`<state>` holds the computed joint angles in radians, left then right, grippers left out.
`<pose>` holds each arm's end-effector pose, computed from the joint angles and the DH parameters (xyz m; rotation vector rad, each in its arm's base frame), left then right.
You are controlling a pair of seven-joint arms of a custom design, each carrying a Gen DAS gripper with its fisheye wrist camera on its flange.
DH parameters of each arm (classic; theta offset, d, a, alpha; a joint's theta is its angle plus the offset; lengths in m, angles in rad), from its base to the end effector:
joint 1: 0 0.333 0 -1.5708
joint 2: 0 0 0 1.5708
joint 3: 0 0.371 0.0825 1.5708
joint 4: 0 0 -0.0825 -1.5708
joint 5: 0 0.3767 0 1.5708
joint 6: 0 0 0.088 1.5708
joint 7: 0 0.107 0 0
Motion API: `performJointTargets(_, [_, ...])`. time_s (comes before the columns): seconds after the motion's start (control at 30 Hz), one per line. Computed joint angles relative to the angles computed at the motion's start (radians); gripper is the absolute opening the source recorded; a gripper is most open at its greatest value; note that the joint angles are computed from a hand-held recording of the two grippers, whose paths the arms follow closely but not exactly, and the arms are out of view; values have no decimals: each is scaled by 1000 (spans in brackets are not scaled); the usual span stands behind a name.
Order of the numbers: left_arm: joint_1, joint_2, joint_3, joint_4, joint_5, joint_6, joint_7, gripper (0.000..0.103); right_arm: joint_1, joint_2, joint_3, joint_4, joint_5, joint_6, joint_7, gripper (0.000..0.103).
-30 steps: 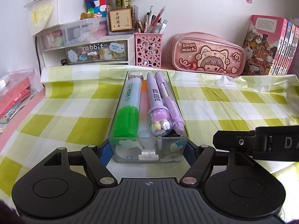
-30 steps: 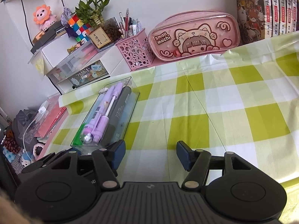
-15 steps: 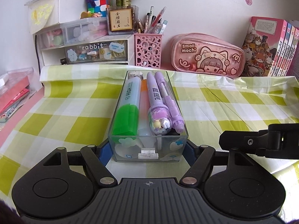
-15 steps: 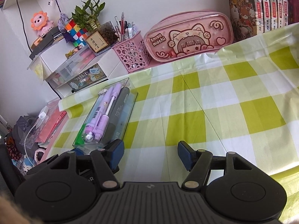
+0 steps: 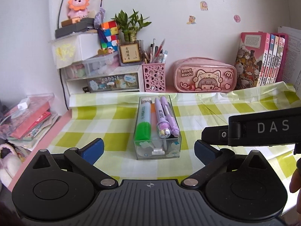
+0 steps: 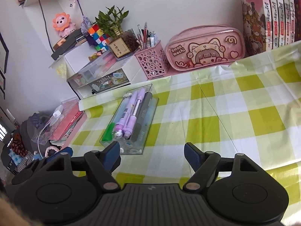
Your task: Organize stationery
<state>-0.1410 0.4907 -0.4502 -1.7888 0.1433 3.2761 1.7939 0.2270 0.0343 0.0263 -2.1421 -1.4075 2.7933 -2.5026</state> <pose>0.6235 -0.3574 0.4841 -0.8866 2.1906 -1.2075 0.5341 0.1852 0.4862 -0.9288 2.0725 -0.6542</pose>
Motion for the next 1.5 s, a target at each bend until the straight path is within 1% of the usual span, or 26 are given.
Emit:
performJointTargets(0.07, [3,-24,8,-27,-5,20,-11,98,15,-19,15,-4,30,-38,-42,80])
performJointTargets(0.13, [30,-38,-11,-51,9,36,-10,98,26,-40,28,-12,47,-63,-55,84])
performJointTargets(0.2, [13,-51,23,-67,13,57,-18,98,37,-61,43,-22,65,-95,-68,87])
performJointTargets(0.23, [15,-53,28,-71,17,62,-24,98,43,-71,53,-26,72,-119,-75,88])
performJointTargets(0.3, [51,-55,3,-69,23,36,-42,98,53,-89,69,-34,72,-155,-79,91])
performJointTargets(0.33, [75,-54,-21,-66,24,23,-48,98,59,-99,79,-39,71,-180,-78,92])
performJointTargets(0.37, [120,-50,-67,-65,27,15,-49,98,63,-105,87,-42,73,-202,-78,92])
performJointTargets(0.43, [178,-50,-126,-74,36,21,-44,98,72,-108,99,-40,92,-247,-98,93])
performJointTargets(0.5, [224,-50,-175,-83,52,27,-41,98,84,-100,113,-25,129,-328,-136,93])
performJointTargets(0.53, [258,-47,-213,-86,60,25,-41,98,92,-94,118,-15,145,-374,-150,93])
performJointTargets(0.57, [291,-43,-251,-90,67,21,-42,98,99,-88,121,-7,154,-403,-158,93])
performJointTargets(0.6, [313,-40,-278,-93,74,16,-43,98,104,-83,121,-1,160,-424,-165,94])
performJointTargets(0.63, [306,-46,-269,-96,71,18,-47,98,107,-80,118,1,162,-426,-168,94])
performJointTargets(0.67, [272,-58,-228,-100,64,32,-53,98,110,-79,114,1,159,-424,-161,94])
performJointTargets(0.7, [260,-59,-213,-99,68,39,-55,98,110,-79,110,-1,156,-415,-153,94])
performJointTargets(0.83, [275,-42,-235,-81,78,4,-59,98,111,-79,103,-2,159,-403,-156,94])
performJointTargets(0.93, [240,-47,-198,-76,60,-3,-53,98,114,-75,104,3,154,-402,-166,94])
performJointTargets(1.07, [216,-51,-174,-69,30,-21,-45,98,118,-68,102,11,165,-416,-176,96])
performJointTargets(1.13, [202,-52,-161,-65,13,-29,-40,98,122,-63,104,18,170,-436,-185,97])
performJointTargets(1.23, [200,-51,-162,-61,-9,-42,-22,98,129,-57,104,27,174,-456,-202,97])
performJointTargets(1.37, [180,-59,-141,-65,-31,-30,-8,98,127,-61,97,19,166,-432,-188,97])
performJointTargets(1.5, [185,-58,-148,-66,-40,-31,2,98,126,-63,98,16,160,-431,-185,97])
